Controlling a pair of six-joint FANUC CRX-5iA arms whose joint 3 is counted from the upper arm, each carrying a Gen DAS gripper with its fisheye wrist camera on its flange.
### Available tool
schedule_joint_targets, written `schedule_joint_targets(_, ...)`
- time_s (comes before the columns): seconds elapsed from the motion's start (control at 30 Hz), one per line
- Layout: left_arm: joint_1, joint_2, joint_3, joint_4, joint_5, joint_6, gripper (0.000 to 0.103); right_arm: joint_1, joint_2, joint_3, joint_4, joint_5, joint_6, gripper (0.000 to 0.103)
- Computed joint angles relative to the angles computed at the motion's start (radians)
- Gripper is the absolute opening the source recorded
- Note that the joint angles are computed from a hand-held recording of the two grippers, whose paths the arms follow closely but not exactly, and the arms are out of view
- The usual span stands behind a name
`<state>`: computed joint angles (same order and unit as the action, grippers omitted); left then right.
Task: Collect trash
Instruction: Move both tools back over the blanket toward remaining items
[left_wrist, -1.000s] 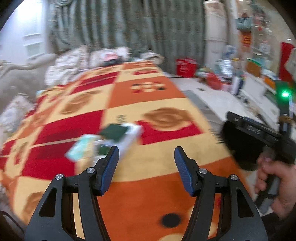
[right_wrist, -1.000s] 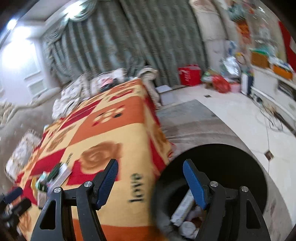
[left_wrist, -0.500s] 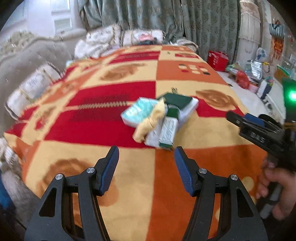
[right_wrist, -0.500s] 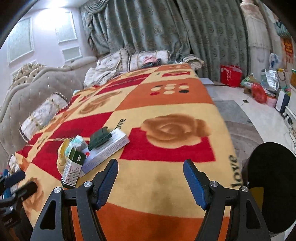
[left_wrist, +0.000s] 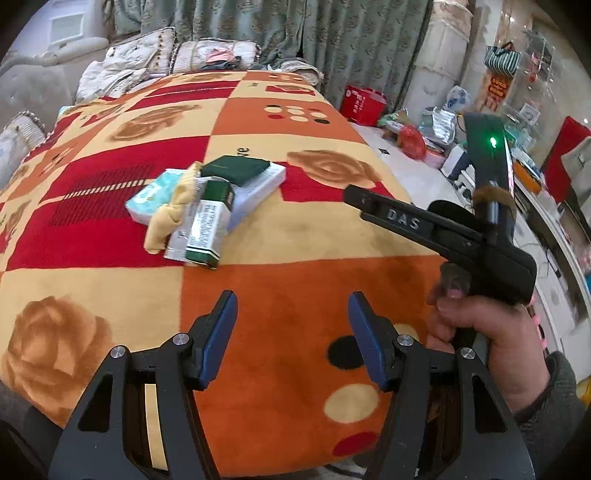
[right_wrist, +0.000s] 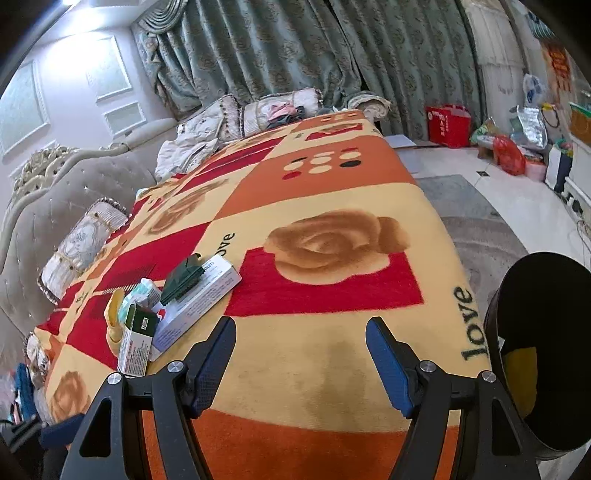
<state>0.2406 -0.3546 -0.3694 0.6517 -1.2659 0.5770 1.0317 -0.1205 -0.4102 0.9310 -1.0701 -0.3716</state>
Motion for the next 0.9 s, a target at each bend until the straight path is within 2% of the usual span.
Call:
schedule_joint_targets(0.6,0.000,0.020,0.008,-0.025,-0.030,0.010,0.061,0.003,0.006,0.009,-0.008,-0.004,0.014,0.070)
schedule_joint_targets(0.9,-0.003,0.019,0.006,-0.030,-0.014,0.005,0.061,0.002,0.006,0.009,-0.008,-0.003,0.016,0.070)
